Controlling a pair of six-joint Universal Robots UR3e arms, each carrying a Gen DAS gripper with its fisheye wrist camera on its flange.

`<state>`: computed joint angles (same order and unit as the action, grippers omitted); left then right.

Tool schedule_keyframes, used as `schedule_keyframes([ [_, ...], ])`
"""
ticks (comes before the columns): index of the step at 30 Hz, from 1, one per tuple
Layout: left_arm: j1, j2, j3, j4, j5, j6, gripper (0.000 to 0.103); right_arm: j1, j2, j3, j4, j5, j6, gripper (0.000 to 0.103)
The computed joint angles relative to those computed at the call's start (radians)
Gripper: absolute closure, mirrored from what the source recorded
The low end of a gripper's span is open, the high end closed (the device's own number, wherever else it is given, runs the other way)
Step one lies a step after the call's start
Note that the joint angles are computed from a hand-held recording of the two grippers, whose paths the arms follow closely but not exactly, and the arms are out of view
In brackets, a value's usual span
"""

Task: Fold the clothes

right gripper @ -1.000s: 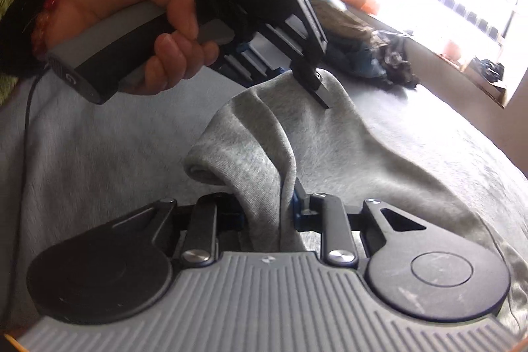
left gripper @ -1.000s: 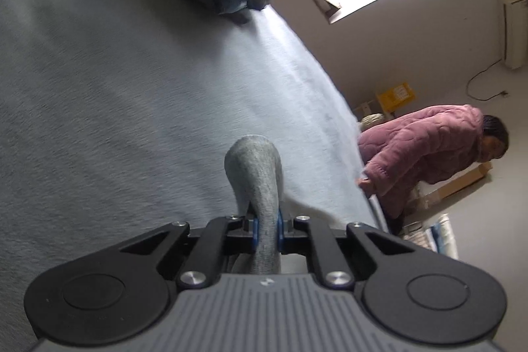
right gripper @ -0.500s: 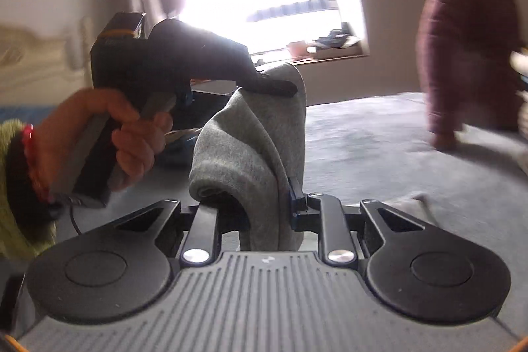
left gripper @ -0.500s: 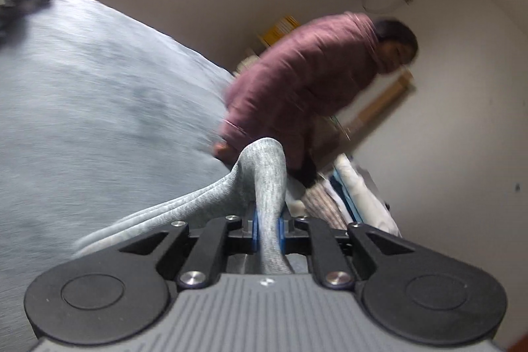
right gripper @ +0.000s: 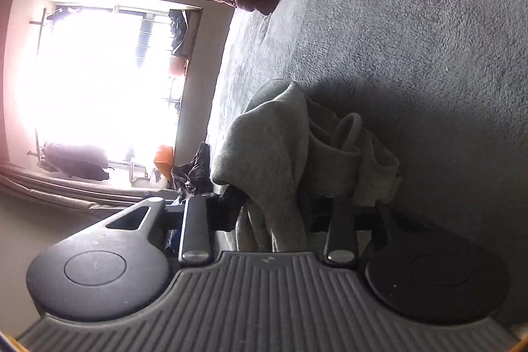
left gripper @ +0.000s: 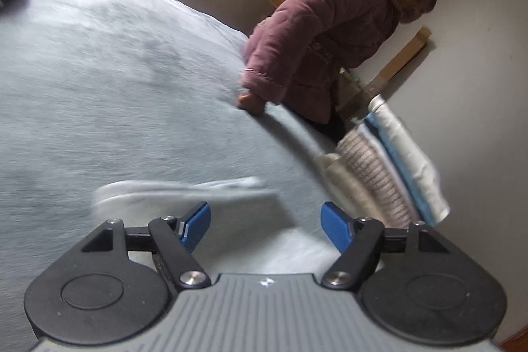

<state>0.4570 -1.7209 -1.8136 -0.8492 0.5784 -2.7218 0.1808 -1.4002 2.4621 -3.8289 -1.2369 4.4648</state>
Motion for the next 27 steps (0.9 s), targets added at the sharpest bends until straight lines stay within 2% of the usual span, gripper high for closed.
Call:
schedule_keyframes([
  [2,0.074,0.114,-0.100,-0.101,0.005,0.134,0.029,-0.061,-0.069,0.049,0.033,0.057,0.001,0.051],
  [5,0.169,0.258,-0.209,-0.284,0.019,0.349,0.029,-0.120,-0.187,0.068,0.164,0.066,-0.053,0.049],
  [8,0.205,0.370,-0.327,-0.323,0.029,0.506,0.029,-0.170,-0.297,0.030,0.381,0.049,-0.169,0.046],
  [11,0.178,0.419,-0.412,-0.253,0.035,0.598,0.027,-0.214,-0.251,-0.080,0.523,0.068,-0.293,0.045],
  [13,0.126,0.408,-0.469,-0.090,0.073,0.557,0.025,-0.245,-0.143,-0.198,0.594,0.135,-0.392,0.045],
  [15,0.091,0.399,-0.512,0.014,0.101,0.540,0.020,-0.262,-0.021,-0.346,0.687,0.186,-0.489,0.045],
  [16,0.077,0.400,-0.536,0.065,0.115,0.528,0.018,-0.280,0.059,-0.435,0.734,0.256,-0.568,0.044],
  [20,0.045,0.425,-0.608,0.187,0.164,0.539,0.016,-0.296,0.276,-0.703,0.909,0.397,-0.710,0.045],
  [22,0.037,0.429,-0.649,0.256,0.179,0.551,0.016,-0.285,0.294,-0.735,0.932,0.392,-0.722,0.052],
  [23,0.037,0.429,-0.667,0.283,0.182,0.556,0.016,-0.279,0.297,-0.742,0.922,0.405,-0.749,0.074],
  [24,0.040,0.429,-0.681,0.304,0.180,0.558,0.016,-0.272,0.299,-0.749,0.914,0.417,-0.775,0.081],
  [25,0.042,0.428,-0.693,0.323,0.179,0.557,0.016,-0.260,0.293,-0.755,0.903,0.401,-0.798,0.083],
  [26,0.044,0.427,-0.701,0.337,0.177,0.552,0.016,-0.254,0.289,-0.754,0.877,0.399,-0.815,0.092],
  [27,0.047,0.430,-0.708,0.349,0.175,0.547,0.017,-0.255,0.289,-0.744,0.820,0.415,-0.809,0.093],
])
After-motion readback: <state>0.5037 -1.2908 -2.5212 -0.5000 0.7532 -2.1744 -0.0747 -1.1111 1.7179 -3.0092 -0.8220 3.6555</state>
